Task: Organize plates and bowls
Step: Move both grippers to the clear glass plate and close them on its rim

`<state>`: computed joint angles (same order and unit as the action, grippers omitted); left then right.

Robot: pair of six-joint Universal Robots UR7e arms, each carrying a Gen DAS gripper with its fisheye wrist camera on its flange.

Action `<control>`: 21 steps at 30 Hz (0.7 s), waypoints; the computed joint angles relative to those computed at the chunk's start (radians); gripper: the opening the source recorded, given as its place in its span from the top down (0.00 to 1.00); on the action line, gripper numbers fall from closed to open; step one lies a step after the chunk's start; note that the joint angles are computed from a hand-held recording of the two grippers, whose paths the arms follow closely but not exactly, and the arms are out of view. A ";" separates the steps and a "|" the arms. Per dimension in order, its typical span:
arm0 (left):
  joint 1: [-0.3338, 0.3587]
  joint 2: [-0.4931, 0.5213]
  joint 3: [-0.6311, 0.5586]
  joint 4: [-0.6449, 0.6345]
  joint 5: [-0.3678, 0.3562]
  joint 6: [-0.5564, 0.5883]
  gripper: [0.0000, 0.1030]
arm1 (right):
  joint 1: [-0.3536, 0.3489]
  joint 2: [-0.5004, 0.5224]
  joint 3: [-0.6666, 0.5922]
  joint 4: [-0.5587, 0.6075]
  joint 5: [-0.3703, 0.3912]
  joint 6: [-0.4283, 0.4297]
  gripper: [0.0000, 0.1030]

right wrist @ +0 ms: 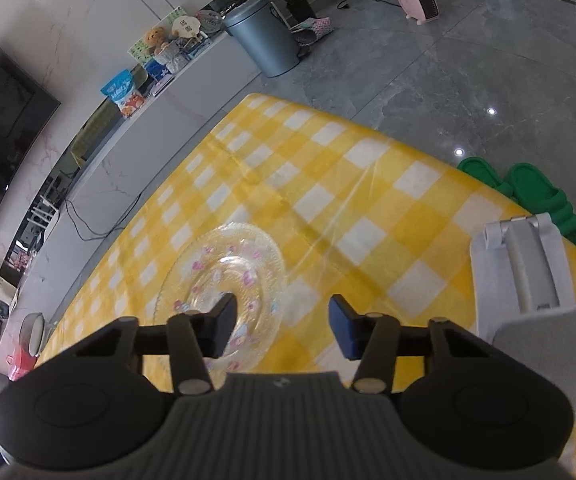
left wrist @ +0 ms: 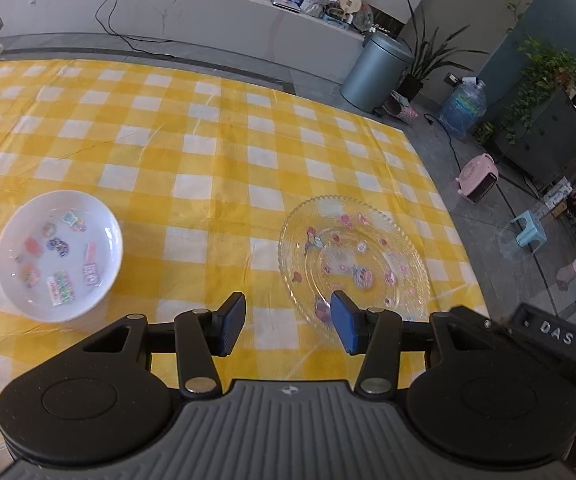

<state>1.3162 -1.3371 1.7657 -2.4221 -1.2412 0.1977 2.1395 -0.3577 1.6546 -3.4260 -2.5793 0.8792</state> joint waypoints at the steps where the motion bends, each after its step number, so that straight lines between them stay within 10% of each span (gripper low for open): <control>1: 0.001 0.008 -0.003 -0.008 -0.001 0.004 0.46 | -0.007 0.001 0.003 -0.014 0.005 -0.003 0.55; 21: 0.017 0.134 -0.056 -0.132 0.017 0.041 0.55 | -0.094 0.065 -0.045 -0.189 0.148 -0.149 0.81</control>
